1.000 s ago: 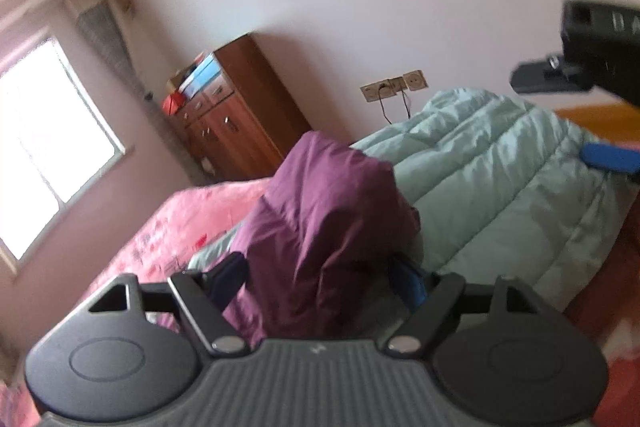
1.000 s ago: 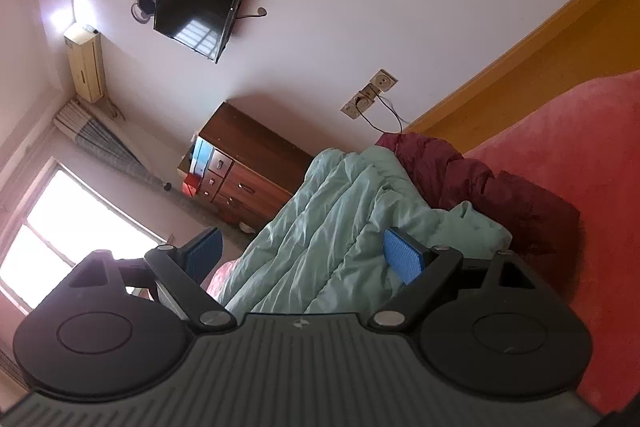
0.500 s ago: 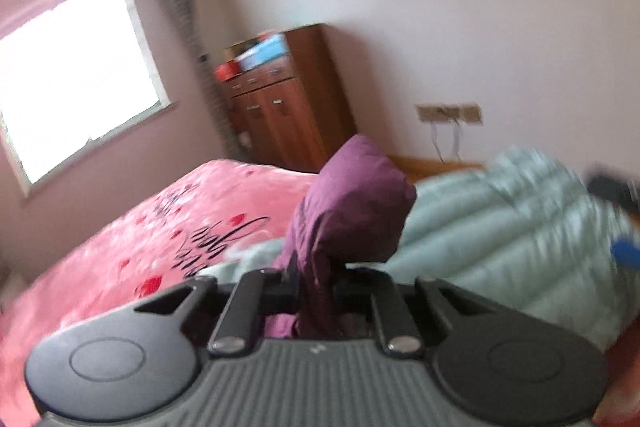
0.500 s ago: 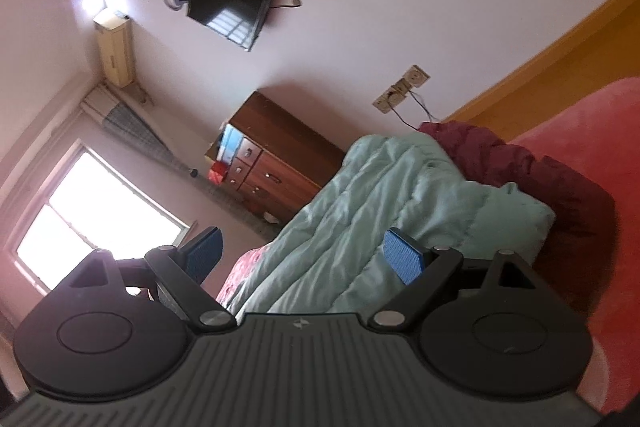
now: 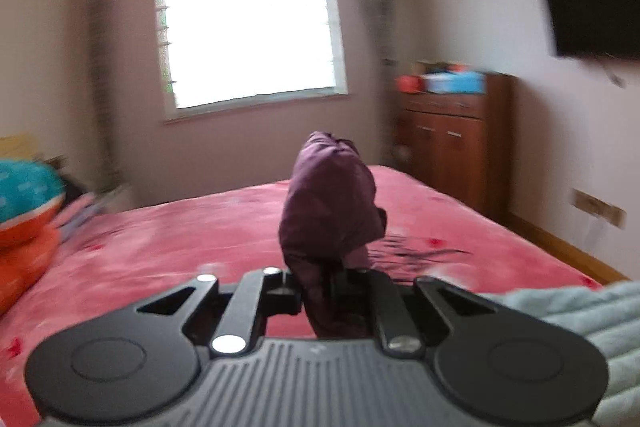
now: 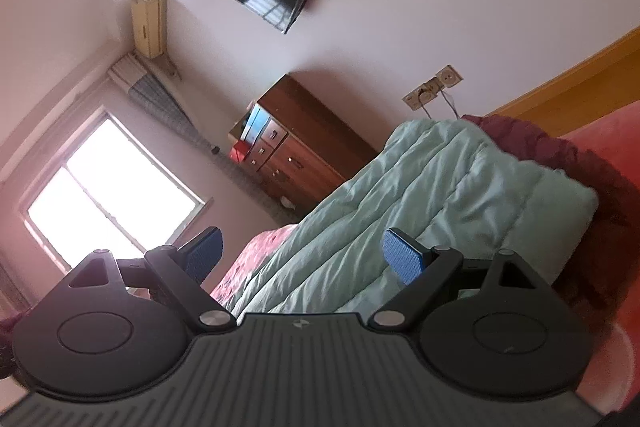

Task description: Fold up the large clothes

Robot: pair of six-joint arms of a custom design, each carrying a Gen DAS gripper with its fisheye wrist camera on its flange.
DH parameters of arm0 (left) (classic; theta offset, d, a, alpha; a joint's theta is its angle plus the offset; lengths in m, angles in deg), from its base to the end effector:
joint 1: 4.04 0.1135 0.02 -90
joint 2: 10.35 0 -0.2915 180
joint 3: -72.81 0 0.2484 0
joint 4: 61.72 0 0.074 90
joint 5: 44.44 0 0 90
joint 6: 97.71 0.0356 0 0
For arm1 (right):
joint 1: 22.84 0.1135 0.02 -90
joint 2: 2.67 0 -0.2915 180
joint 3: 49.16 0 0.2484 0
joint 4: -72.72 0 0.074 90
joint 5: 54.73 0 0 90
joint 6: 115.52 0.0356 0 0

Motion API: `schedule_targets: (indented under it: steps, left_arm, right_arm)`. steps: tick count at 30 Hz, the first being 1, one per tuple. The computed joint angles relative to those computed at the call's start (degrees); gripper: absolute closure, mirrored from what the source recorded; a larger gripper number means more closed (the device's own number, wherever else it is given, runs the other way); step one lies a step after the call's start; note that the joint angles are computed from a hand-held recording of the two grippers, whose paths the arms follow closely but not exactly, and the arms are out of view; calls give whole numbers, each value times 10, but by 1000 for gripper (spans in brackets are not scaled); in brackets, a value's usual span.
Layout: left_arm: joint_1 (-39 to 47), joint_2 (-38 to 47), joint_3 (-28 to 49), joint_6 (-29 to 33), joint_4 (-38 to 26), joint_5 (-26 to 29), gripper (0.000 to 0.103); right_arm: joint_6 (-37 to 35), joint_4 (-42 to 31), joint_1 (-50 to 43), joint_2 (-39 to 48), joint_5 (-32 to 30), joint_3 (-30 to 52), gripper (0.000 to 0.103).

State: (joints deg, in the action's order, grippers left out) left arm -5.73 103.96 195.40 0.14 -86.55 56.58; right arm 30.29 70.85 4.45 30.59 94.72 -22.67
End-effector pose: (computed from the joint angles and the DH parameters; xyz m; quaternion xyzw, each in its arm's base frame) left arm 0.4898 -0.0213 0.3839 0.1236 0.7903 -0.0449 0.5985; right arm 0.1153 0.0250 0.2303 0.4755 0.5587 0.0940 0.6730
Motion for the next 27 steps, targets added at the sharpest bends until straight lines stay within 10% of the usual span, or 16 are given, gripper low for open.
schedule_targets:
  steps: [16, 27]
  left_arm:
    - [270, 22, -157, -108, 106, 42, 94]
    - [353, 107, -194, -154, 137, 97, 87]
  right_arm:
    - [-179, 181, 118, 234, 27, 66, 0]
    - [-261, 168, 168, 395, -21, 175, 0]
